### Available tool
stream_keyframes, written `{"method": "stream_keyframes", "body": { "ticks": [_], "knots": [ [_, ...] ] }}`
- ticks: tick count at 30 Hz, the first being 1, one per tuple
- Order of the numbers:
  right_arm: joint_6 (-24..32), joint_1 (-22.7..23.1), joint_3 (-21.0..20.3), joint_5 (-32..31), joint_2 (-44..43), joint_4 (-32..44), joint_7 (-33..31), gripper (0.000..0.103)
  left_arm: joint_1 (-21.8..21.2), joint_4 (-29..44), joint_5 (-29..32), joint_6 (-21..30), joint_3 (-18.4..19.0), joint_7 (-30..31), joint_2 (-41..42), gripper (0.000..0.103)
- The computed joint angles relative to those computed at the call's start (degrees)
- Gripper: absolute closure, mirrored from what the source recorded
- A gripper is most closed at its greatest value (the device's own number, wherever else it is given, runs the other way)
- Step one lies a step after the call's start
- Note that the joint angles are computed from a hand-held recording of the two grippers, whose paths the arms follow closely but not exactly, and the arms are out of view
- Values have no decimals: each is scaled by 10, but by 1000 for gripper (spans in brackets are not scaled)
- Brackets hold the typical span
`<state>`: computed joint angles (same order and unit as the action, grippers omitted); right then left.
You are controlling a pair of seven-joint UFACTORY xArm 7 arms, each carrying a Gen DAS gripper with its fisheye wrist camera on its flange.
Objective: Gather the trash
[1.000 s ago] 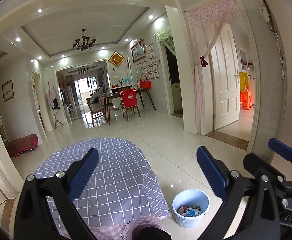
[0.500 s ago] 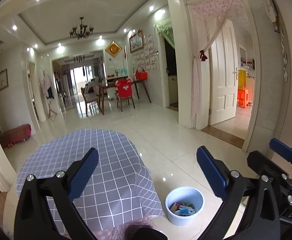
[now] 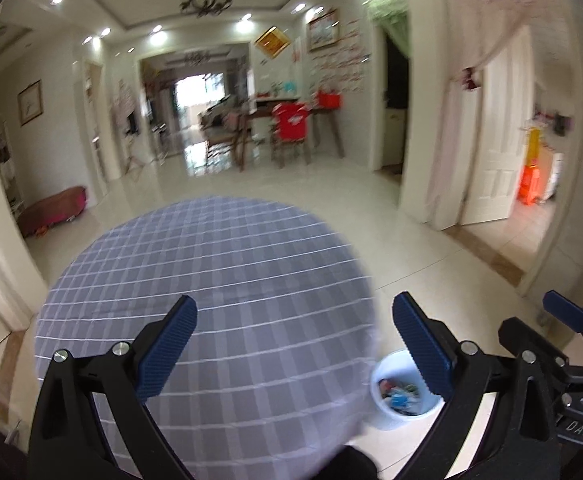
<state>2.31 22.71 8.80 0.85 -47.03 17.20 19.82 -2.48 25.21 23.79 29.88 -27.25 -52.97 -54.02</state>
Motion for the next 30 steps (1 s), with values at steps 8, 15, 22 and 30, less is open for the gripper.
{"method": "stream_keyframes", "body": {
  "ticks": [8,15,22,30],
  "knots": [
    [45,39,33,-17,312,242,-44,10,112,-35,32,-23,137,110,46,7],
    [165,63,69,-144,542,491,-3,10,205,-5,16,-61,207,176,152,7],
    [244,113,49,-111,679,650,-90,10,230,51,-4,-60,233,190,263,6],
    [253,161,21,-121,764,754,-117,6,243,51,10,-81,259,191,292,6]
  ]
}}
